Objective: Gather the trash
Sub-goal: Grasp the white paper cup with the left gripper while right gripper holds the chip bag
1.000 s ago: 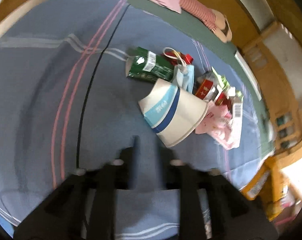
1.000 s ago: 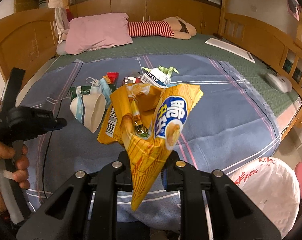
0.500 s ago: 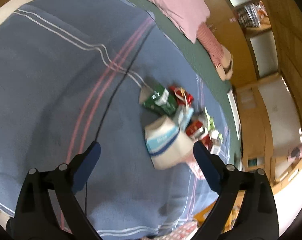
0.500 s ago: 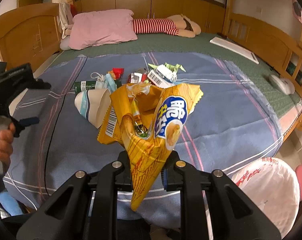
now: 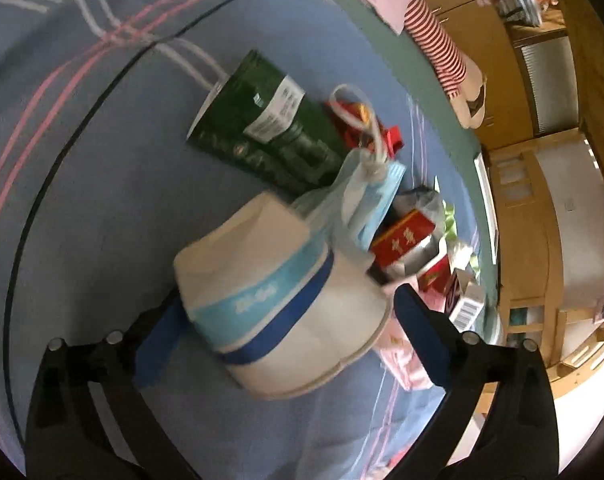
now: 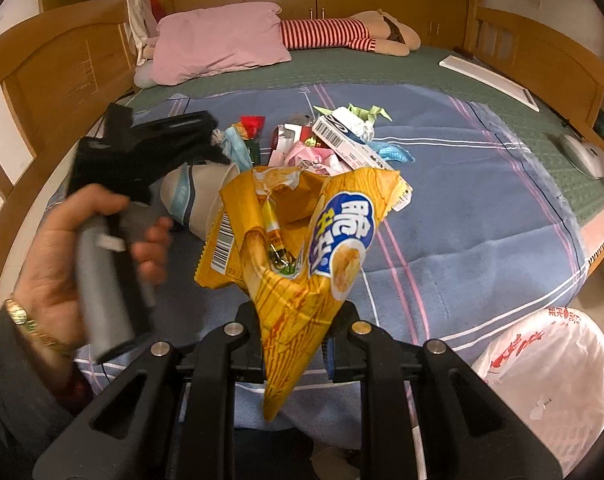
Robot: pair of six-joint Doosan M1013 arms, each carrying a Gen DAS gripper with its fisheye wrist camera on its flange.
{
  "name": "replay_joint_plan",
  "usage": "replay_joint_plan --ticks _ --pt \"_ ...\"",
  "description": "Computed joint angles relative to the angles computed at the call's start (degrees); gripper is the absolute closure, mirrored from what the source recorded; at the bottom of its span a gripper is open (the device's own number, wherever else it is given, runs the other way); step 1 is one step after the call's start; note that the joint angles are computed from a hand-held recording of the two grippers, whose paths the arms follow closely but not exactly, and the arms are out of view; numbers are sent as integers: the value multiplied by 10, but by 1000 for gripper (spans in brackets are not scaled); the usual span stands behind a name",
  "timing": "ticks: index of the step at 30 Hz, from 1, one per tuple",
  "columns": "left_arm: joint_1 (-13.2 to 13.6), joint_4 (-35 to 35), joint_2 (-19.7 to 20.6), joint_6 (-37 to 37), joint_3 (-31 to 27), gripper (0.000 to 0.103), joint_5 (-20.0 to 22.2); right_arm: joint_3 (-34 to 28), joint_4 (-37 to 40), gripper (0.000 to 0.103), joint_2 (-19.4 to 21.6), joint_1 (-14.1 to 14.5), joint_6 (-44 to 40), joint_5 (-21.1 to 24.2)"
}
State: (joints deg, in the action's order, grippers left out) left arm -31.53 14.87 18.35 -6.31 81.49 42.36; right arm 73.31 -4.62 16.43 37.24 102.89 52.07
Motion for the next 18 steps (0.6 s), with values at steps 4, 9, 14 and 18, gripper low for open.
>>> replay_joint_plan --ticks 4,9,14,18 --pt "-4 12 4 26 -10 23 29 2 5 83 -1 -4 1 -6" --pt "-6 23 -16 34 9 70 14 9 14 83 -6 -12 20 -11" --pt "-20 55 -26 56 11 74 30 14 -3 83 -10 -7 34 -20" --pt "-31 91 -38 26 15 75 31 15 -9 83 -11 -5 44 -24"
